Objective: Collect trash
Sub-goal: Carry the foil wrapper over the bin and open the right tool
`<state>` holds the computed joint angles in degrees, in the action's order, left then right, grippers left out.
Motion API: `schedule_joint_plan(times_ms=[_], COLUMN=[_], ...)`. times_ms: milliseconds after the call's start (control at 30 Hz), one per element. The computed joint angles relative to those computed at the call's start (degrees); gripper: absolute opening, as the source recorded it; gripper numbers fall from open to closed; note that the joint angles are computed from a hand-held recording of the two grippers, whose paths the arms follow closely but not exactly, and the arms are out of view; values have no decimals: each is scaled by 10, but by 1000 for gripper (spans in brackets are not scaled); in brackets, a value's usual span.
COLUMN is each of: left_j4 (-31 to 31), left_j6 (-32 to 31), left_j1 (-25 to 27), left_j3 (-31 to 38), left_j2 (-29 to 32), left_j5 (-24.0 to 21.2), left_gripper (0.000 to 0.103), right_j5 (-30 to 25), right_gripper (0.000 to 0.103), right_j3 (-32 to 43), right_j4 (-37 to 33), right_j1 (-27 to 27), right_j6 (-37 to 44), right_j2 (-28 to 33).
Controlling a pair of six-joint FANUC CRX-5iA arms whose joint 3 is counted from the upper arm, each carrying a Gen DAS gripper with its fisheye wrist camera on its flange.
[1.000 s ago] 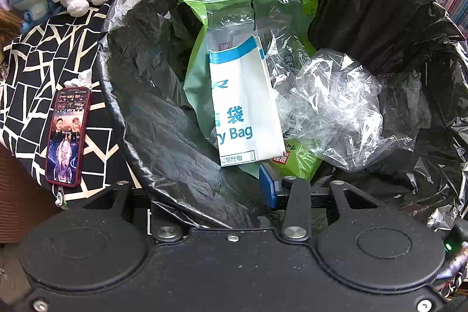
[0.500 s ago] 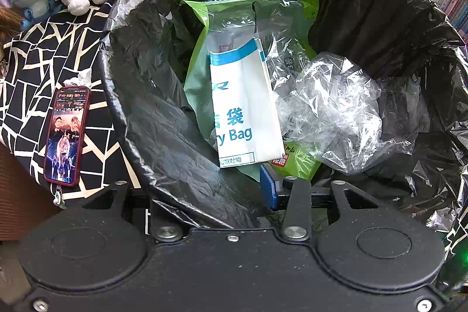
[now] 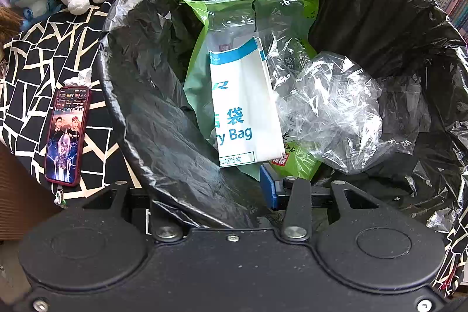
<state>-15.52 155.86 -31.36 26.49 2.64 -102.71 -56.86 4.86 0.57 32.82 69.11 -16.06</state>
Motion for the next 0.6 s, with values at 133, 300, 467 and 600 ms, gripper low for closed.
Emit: schedule_joint_plan(times_ms=[133, 300, 467, 600], left_j4=[0, -1, -3, -5], left_j6=[1, 4, 11, 15], left_j1=[0, 0, -1, -3], left_j3=[0, 0, -1, -1], left_j2=[0, 0, -1, -3], left_j5=[0, 0, 2, 3], left_gripper=[41, 41, 41, 42], right_j5=[-8, -44, -77, -100], right_gripper=[14, 15, 16, 20], right_j3=[79, 147, 172, 179], right_j4=[-129, -255, -295, -300], right_j1=[-28, -47, -34, -19], right_j6=[62, 148, 191, 203], right_j2=[18, 46, 65, 74])
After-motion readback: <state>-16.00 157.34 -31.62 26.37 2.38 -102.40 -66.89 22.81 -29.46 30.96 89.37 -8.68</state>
